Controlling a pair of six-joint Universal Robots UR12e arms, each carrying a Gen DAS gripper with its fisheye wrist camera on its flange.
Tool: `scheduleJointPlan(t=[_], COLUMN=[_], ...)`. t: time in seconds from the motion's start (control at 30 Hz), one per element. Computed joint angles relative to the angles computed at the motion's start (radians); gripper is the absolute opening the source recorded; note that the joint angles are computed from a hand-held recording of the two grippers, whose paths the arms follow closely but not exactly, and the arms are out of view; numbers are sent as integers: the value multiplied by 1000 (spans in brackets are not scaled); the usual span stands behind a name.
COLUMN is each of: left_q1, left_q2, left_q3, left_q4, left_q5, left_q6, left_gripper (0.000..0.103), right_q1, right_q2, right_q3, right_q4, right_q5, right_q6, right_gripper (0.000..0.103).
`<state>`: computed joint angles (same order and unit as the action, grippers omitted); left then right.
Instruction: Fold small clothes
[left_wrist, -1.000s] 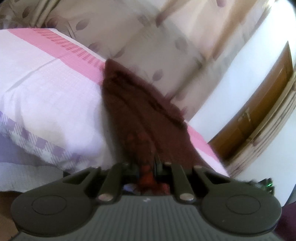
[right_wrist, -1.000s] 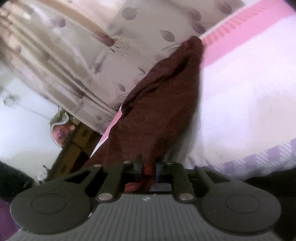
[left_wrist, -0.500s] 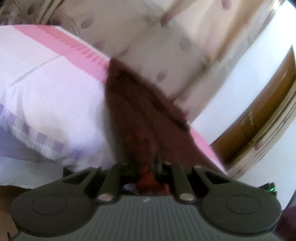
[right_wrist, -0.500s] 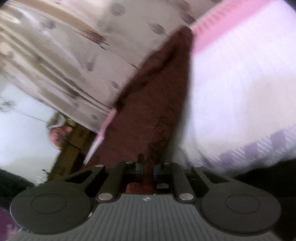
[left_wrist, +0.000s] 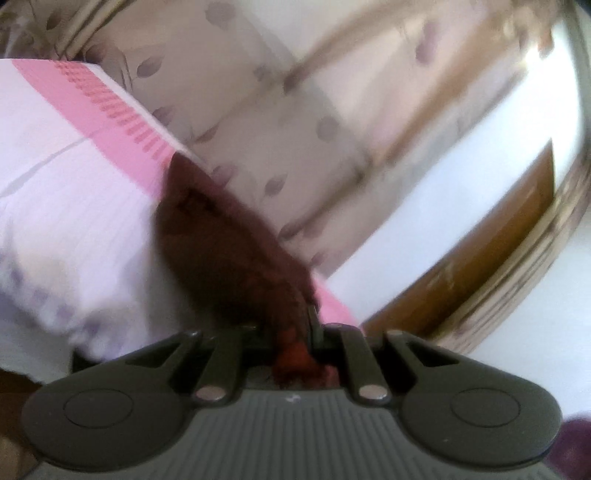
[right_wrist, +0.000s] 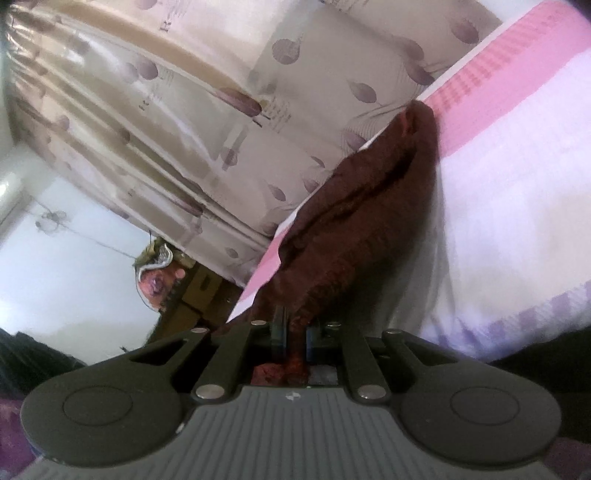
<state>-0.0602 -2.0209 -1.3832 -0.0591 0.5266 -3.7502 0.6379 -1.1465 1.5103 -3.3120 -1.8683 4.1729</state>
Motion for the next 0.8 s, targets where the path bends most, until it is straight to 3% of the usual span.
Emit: scheduleJointPlan(t=[0.13, 0.27, 0.5, 0.67, 0.8], left_q1=[-22, -56, -116, -139, -152], left_q2=[-79, -155, -343, -476, -546], left_q3=[124, 261, 615, 852, 970], left_q4=[113, 82, -134, -325, -440], left_q5=[45, 118, 257, 333, 374], left_q6=[-173, -183, -108, -93, -58], left_gripper=[12, 12, 11, 12, 12], right_q1=[-23, -70, -173, -244, -276], right_q2=[5, 21, 63, 111, 146], right_q3=[-22, -64, -166, -241, -277], right_q4=[-51, -81, -27, 46, 99], right_q5=[-3, 22, 82, 130, 146], right_q6=[-5, -9, -69, -47, -8], right_gripper=[15, 15, 15, 15, 15])
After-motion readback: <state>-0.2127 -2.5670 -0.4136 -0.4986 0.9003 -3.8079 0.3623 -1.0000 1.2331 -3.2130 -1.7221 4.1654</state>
